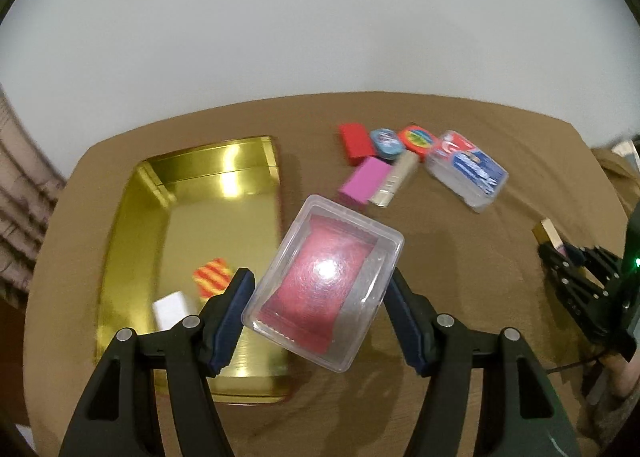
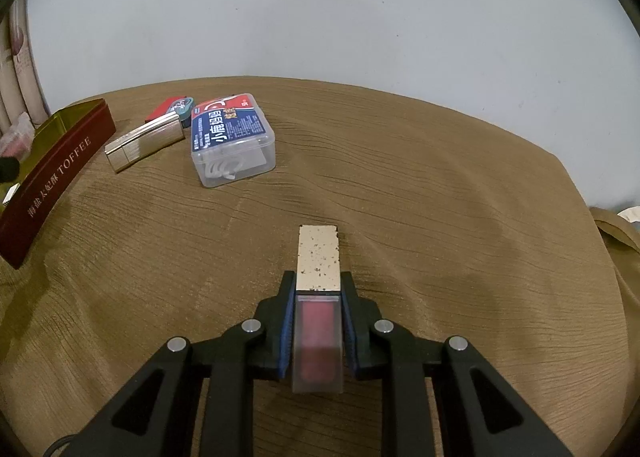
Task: Organize rigid objects
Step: 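Carry the clear box into the gold tin and release with left tool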
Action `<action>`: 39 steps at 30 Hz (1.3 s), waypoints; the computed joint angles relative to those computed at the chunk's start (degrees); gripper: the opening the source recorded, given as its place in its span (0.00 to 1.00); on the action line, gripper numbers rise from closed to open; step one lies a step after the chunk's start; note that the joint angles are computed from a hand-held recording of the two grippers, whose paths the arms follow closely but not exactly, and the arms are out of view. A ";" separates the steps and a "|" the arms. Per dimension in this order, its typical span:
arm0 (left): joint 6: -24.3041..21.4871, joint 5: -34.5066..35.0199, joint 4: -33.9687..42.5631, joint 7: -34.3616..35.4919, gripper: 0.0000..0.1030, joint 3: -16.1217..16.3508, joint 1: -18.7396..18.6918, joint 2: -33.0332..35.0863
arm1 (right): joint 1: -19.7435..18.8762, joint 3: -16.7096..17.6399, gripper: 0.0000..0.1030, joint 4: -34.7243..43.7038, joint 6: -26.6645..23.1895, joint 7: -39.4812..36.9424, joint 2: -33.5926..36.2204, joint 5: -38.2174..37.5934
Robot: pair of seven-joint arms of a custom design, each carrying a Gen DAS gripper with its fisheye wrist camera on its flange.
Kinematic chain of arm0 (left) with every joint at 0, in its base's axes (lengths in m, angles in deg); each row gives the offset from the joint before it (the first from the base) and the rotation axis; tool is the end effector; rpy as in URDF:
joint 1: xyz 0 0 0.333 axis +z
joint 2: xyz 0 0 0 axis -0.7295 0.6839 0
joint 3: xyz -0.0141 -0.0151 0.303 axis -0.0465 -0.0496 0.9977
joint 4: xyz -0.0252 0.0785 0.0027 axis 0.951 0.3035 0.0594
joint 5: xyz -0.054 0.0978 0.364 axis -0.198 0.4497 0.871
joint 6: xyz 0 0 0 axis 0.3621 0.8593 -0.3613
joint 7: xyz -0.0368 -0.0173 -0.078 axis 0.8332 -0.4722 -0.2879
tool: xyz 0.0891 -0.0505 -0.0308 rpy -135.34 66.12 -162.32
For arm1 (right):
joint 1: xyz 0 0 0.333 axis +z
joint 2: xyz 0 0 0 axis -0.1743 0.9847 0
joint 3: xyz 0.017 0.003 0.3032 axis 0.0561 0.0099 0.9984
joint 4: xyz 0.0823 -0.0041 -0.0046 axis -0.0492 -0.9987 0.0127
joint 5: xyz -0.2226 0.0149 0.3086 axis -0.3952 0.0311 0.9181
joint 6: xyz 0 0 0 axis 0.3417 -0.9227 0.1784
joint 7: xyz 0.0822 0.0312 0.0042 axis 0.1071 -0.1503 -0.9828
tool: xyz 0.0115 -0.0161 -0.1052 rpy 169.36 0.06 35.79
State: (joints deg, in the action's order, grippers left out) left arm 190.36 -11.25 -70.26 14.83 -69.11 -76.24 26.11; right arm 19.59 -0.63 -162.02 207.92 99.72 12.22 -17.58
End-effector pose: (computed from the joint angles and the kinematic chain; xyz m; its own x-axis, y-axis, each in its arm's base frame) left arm 0.5299 -0.3940 0.3696 0.0940 -0.9940 -0.0555 -0.8386 -0.0490 -0.5426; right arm 0.5299 0.1414 0.2943 0.2497 -0.9665 0.0599 -0.7420 -0.2307 -0.6295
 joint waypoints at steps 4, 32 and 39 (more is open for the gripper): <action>-0.31 0.30 -2.58 -2.84 0.60 0.72 1.10 -2.17 | 0.34 -0.27 0.20 0.04 -0.01 -0.02 0.08 0.15; 5.78 -1.88 -7.95 -4.45 0.60 3.33 10.46 -1.19 | 1.93 -1.67 0.21 -0.04 -0.06 -0.31 0.09 0.69; 7.28 -2.59 -7.54 -0.95 0.61 3.88 10.84 0.11 | 5.17 -4.38 0.21 0.32 -0.21 -0.45 0.67 1.65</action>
State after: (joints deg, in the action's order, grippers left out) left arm 197.64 -13.84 -77.80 13.89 -65.23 -65.40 26.22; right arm 24.76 -5.02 -161.70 207.72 99.27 12.89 -15.93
